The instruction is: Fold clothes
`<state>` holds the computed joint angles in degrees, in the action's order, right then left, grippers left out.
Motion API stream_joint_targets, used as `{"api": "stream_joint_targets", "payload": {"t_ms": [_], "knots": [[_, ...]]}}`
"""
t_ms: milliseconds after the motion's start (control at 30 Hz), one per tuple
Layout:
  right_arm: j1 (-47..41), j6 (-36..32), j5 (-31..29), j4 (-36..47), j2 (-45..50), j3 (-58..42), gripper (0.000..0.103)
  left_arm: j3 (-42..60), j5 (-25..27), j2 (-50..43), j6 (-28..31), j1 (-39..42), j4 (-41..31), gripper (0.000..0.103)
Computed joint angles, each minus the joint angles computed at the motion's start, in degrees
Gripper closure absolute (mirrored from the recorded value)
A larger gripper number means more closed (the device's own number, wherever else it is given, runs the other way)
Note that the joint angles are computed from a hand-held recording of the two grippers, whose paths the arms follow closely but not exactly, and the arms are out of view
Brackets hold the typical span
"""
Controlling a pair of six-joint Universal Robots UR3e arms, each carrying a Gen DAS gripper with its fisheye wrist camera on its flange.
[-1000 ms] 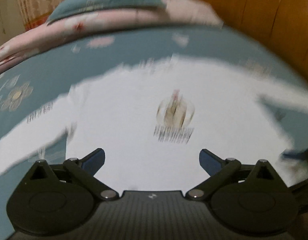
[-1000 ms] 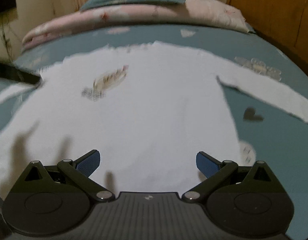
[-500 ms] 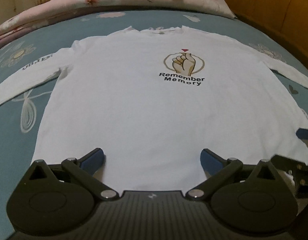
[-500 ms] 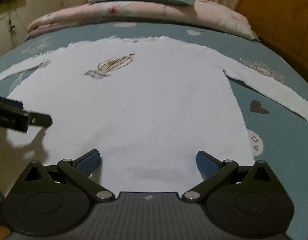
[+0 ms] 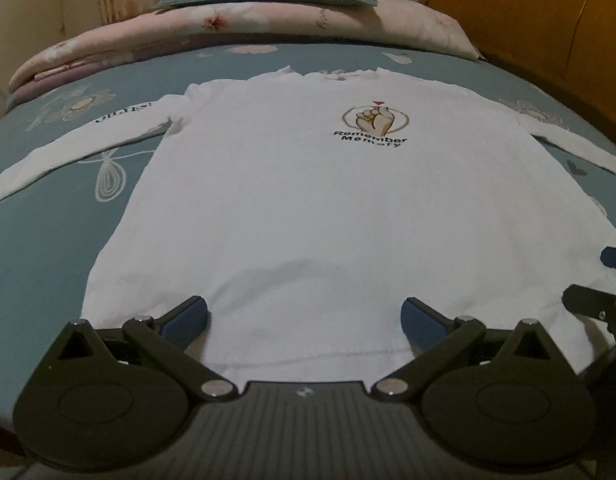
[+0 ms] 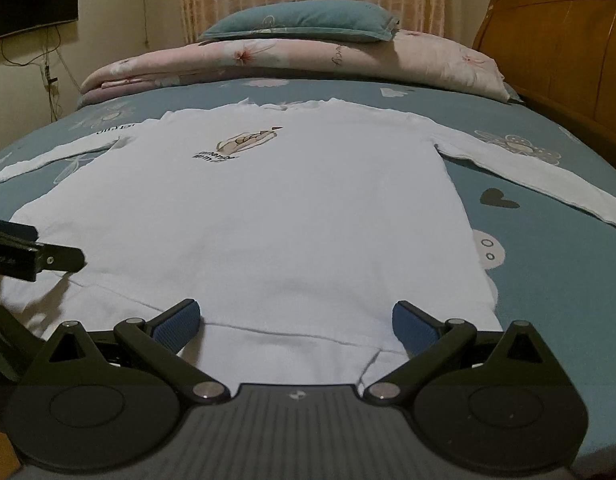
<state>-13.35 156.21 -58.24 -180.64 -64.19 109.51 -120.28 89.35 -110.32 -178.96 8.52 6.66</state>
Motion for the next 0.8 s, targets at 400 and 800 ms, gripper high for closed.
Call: {"api": "stream_joint_targets", "payload": {"t_ms": [400, 800], "knots": [[-4.5, 2.1, 4.7, -5.4, -4.7, 8.3, 0.0, 16.5, 3.9, -5.5, 1.1, -8.5, -7.7, 0.001], [-5.1, -1.7, 4.2, -9.6, -3.4, 10.5, 0.0, 35.1, 7.9, -19.0, -3.4, -14.0, -16.8, 0.001]]}}
